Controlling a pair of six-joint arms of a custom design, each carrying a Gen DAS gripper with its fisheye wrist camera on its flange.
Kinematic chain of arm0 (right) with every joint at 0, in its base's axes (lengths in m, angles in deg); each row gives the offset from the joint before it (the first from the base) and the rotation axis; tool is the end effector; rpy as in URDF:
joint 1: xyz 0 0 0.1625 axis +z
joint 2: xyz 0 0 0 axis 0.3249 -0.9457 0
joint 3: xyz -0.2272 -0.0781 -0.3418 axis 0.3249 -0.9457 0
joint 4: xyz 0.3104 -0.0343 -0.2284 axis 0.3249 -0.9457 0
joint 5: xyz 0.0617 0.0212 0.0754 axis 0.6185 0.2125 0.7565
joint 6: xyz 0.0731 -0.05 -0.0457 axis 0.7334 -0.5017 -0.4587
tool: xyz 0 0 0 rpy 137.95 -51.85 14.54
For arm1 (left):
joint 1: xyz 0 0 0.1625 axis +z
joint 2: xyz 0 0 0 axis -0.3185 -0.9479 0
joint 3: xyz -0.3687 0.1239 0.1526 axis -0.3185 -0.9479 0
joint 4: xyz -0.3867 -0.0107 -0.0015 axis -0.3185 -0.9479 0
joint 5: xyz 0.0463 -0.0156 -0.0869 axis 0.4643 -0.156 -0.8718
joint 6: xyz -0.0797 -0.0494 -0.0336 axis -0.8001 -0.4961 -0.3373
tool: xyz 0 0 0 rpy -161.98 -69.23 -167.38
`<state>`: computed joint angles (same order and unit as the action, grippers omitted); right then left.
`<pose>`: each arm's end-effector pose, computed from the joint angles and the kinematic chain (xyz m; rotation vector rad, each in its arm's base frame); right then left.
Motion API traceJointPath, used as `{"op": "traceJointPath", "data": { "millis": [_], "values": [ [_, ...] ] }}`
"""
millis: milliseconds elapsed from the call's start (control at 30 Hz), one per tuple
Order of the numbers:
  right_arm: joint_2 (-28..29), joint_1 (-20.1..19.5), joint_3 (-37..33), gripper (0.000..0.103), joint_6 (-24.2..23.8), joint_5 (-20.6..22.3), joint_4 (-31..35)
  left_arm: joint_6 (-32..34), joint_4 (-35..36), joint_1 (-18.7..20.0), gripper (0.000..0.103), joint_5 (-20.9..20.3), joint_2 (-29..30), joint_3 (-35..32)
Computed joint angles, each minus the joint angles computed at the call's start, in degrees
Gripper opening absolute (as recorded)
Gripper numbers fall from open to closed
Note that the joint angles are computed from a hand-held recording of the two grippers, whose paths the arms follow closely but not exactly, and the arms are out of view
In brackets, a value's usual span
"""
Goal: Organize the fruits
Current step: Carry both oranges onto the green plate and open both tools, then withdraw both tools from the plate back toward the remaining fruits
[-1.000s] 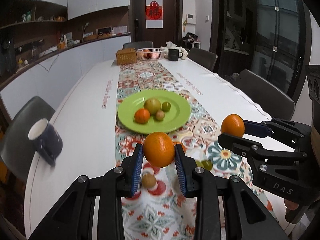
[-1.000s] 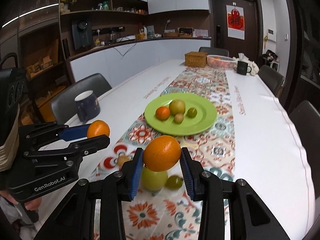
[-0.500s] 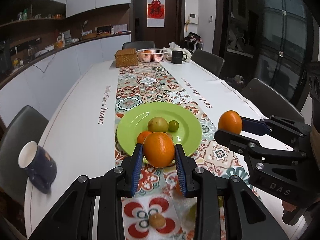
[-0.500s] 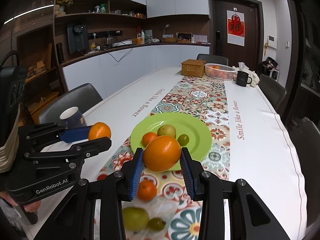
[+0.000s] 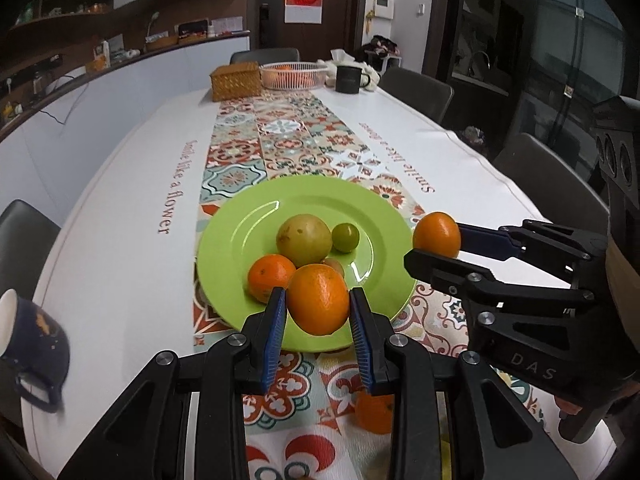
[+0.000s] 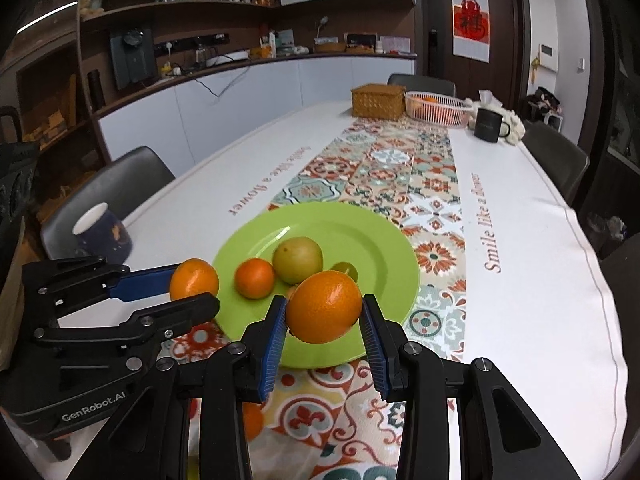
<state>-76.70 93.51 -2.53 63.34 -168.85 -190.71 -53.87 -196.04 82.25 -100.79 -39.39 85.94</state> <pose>0.3345 -0.6070 0.0004 0.6701 -2.3258 0.8919 -0.0897 -0.6035 0.2402 0.8184 2.3814 -0.7120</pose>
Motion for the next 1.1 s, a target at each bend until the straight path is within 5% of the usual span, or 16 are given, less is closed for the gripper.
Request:
{"op": "traceJointPath", "data": {
  "millis": [133, 233, 333, 1100],
  "values": [
    [0.8, -1.1, -1.1, 0.038, 0.0, 0.3, 1.0, -0.2, 1.1, 0.6, 0.032, -0.2, 1.3, -1.5],
    [1.1, -1.7, -1.8, 0.038, 0.3, 0.7, 1.6, -0.7, 1.2, 0.7, 0.045, -0.2, 1.4, -1.8],
    [1.0, -1.7, -1.7, 0.047, 1.1, 0.0, 0.4, -0.8, 0.0, 0.5, 0.046, 0.8, 0.8, -1.1],
    [-5.0, 6.1, 14.0, 0.065, -0.3, -4.9, -17.3, 0.4, -10.4, -8.9, 0.075, 9.0, -15.2, 17.5]
  ]
}}
